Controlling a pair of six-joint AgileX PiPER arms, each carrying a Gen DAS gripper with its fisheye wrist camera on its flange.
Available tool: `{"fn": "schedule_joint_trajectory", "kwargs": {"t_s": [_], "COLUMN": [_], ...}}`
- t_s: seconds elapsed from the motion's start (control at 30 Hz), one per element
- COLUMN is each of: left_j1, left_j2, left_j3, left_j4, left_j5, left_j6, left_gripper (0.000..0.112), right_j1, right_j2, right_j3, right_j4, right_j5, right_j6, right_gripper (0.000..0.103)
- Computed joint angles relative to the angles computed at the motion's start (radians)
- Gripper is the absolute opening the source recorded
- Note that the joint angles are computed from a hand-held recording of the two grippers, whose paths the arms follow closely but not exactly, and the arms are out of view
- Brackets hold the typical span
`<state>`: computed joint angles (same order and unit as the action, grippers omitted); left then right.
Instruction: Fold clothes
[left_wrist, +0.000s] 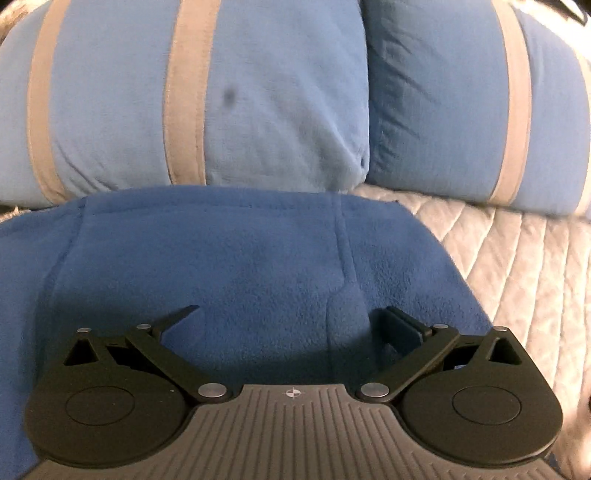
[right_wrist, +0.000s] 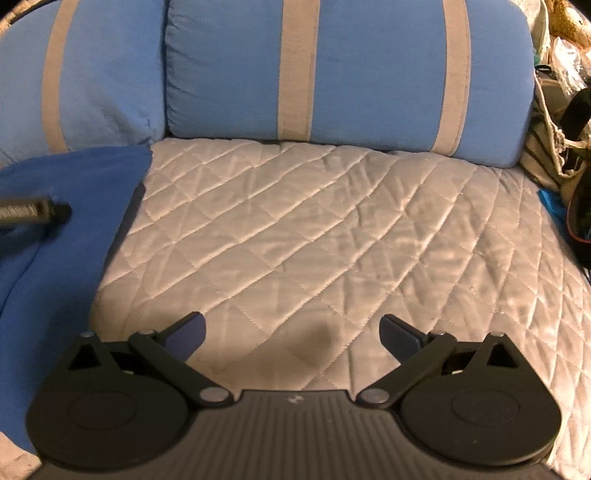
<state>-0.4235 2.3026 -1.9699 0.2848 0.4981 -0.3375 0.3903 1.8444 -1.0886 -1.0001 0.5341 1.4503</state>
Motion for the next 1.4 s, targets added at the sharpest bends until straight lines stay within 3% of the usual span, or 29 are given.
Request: {"fn": "schedule_joint_trajectory", "kwargs": {"t_s": [0.1,0.2,0.37,0.5,0.6,0.67,0.8,0.9,1.03,1.17,1.4], "left_j1": [0.011,0.005,0.000,0.000,0.005,0.011,0.025,0.058,0.132,0.263,0.516], "left_j2": [-0.011,-0.005,-0.015,-0.027,-0.055,-0.115,-0.298,-0.447,-0.636,-0.778,-0.847], "left_j3": [0.030,0.016,0.036,0.034,0.033,0.097,0.301,0.426,0.541,0.588,0.457], "left_j4": [-0.025,-0.008,0.022,-0.008,-0.065,-0.114,-0.200,-0.357,-0.556,-0.758,-0.802], "left_j5": [-0.039,-0.032,-0.044,-0.007,0.046,0.042,-0.026,-0.044,-0.003,0.091,0.264], "left_j6": [0.017,0.006,-0.019,0.001,0.048,0.074,0.132,0.310,0.559,0.804,0.966], "left_gripper": [0.103,0.103,0.103,0.103,0.103,0.103,0.103,0.103,0.103,0.103,0.103], "right_j1": [0.013,0.018,-0.003,-0.054,-0.064,-0.065,-0.091,-0.096,-0.086,-0.128,-0.438], "right_j2": [0.022,0.043,0.074,0.075,0.072,0.068,0.008,-0.083,-0.247,-0.452,-0.708], "right_j3": [-0.022,-0.045,-0.085,-0.084,-0.079,-0.080,-0.015,0.070,0.150,0.207,0.185], "right_j4": [0.001,0.048,0.225,0.384,0.397,0.401,0.398,0.361,0.474,0.686,1.165], "right_j5": [0.045,0.070,0.074,0.019,0.004,0.000,-0.101,-0.194,-0.188,-0.147,-0.011], "right_j6": [-0.019,-0.080,-0.260,-0.329,-0.346,-0.367,-0.340,-0.315,-0.525,-0.841,-1.448], "right_gripper": [0.103,0.103,0.103,0.103,0.103,0.103,0.103,0.103,0.103,0.103,0.103]}}
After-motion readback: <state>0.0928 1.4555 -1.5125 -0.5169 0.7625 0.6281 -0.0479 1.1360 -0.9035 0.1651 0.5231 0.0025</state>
